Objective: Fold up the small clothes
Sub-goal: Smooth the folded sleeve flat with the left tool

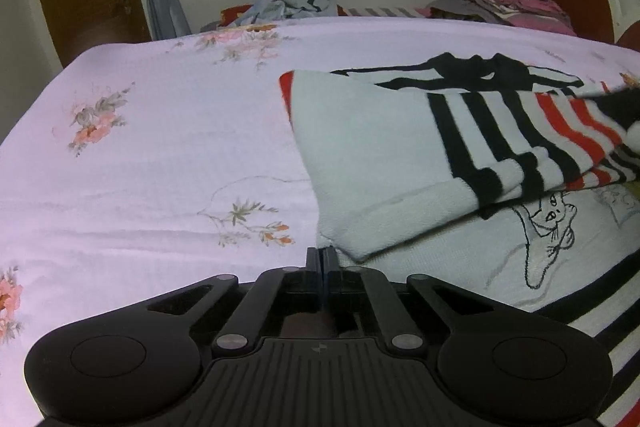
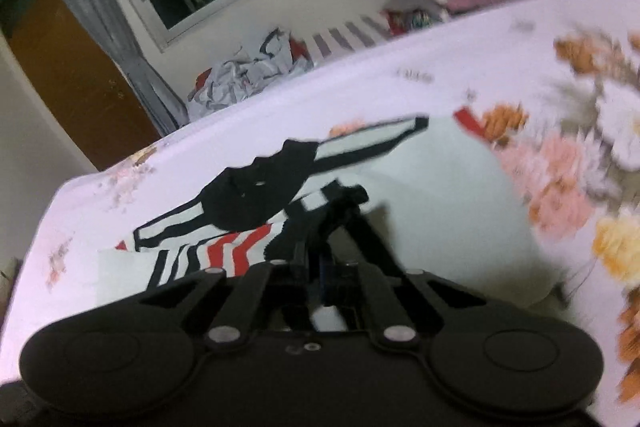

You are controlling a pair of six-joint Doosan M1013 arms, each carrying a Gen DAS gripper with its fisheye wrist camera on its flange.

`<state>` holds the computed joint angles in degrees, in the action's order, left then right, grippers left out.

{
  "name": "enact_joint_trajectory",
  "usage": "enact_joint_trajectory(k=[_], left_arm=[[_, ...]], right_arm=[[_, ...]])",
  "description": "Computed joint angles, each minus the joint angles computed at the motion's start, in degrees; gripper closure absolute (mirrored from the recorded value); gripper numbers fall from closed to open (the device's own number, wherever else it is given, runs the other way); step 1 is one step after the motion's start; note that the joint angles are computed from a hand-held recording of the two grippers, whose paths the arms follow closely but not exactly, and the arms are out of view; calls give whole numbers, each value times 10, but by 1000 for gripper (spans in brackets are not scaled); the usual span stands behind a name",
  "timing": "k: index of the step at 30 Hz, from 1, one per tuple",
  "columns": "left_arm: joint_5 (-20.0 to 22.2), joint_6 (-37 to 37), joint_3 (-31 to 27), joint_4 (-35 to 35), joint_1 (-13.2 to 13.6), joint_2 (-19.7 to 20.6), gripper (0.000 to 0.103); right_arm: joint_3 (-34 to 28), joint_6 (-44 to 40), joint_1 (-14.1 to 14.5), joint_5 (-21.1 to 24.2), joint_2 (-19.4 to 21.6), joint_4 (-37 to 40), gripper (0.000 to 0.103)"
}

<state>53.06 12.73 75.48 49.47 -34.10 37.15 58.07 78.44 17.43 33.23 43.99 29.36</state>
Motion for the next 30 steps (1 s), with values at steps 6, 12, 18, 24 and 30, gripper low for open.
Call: enact_joint_trajectory(k=[6, 12, 18, 24, 30], left_arm=[[9, 2, -7, -6, 0, 3, 102], [12, 8, -10, -10, 0, 5, 102], [-17, -26, 19, -41, 6, -27, 101], [-31, -94, 1, 38, -3, -19, 100], [-5, 67, -94, -36, -3, 56, 17]], right_arm=[[-34, 56, -1, 57, 26, -50, 98], [-45, 53, -1, 70, 34, -64, 99], [-20, 83, 4, 43, 8, -139, 76], [13, -97, 2, 25, -12, 6, 79], [-29, -60, 31, 72, 21, -100, 80]])
